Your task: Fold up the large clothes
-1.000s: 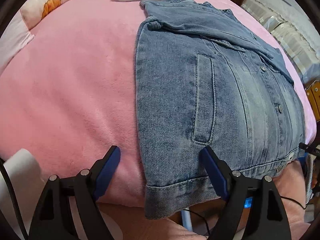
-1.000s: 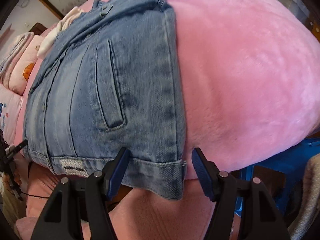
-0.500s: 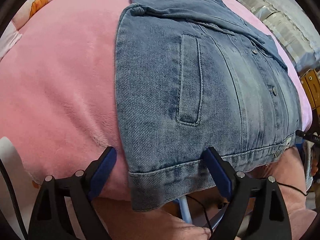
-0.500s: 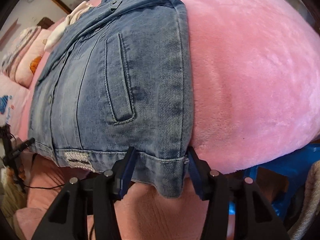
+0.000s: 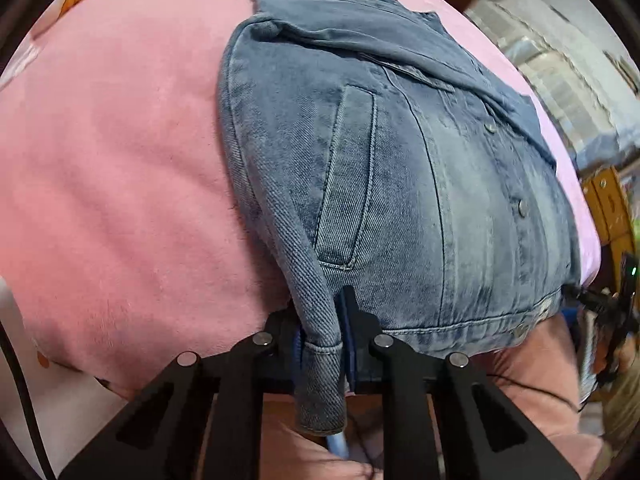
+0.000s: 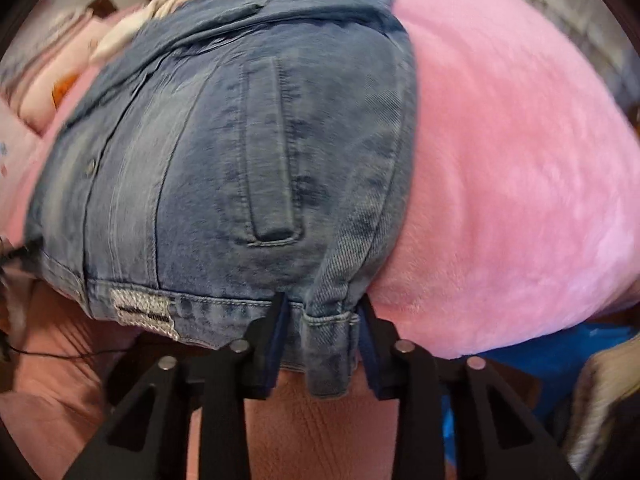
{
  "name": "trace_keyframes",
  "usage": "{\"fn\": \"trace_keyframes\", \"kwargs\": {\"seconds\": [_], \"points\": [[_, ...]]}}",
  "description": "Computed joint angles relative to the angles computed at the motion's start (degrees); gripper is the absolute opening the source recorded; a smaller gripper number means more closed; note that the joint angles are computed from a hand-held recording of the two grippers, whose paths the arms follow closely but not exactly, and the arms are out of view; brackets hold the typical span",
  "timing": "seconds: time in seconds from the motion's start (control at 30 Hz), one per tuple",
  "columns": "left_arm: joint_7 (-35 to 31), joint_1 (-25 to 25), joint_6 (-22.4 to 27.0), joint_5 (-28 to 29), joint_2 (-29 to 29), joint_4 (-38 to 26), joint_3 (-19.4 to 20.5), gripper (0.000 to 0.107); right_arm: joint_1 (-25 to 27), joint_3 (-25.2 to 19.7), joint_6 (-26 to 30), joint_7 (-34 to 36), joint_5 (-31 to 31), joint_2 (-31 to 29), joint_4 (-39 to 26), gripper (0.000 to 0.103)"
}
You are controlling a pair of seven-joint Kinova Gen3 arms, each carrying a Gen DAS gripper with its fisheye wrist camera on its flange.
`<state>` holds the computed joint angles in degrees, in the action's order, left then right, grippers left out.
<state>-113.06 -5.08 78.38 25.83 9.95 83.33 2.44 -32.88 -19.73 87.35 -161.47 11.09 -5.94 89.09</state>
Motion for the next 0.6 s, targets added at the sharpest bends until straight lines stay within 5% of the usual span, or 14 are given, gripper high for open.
{"fn": "trace_keyframes", "kwargs": {"seconds": [0.17, 0.37, 0.6], "points": [[0.9, -4.1, 4.6, 7.9, 1.9, -1.6, -0.8, 0.011, -0.4, -0.2, 0.2, -2.1, 1.3, -2.0, -1.8, 0.017], [6.7, -7.7, 8.5, 18.1, 3.6, -4.1, -0.6, 0.011, 4.2, -2.1, -3.7, -3.2, 3.2, -7.4, -4.0, 0.016], [15.6, -9.1, 7.0, 27.4, 6.5, -13.3, 1.0, 0.010, 10.5, -3.2, -10.3, -5.7, 6.4, -7.8, -8.3, 0.015]]}}
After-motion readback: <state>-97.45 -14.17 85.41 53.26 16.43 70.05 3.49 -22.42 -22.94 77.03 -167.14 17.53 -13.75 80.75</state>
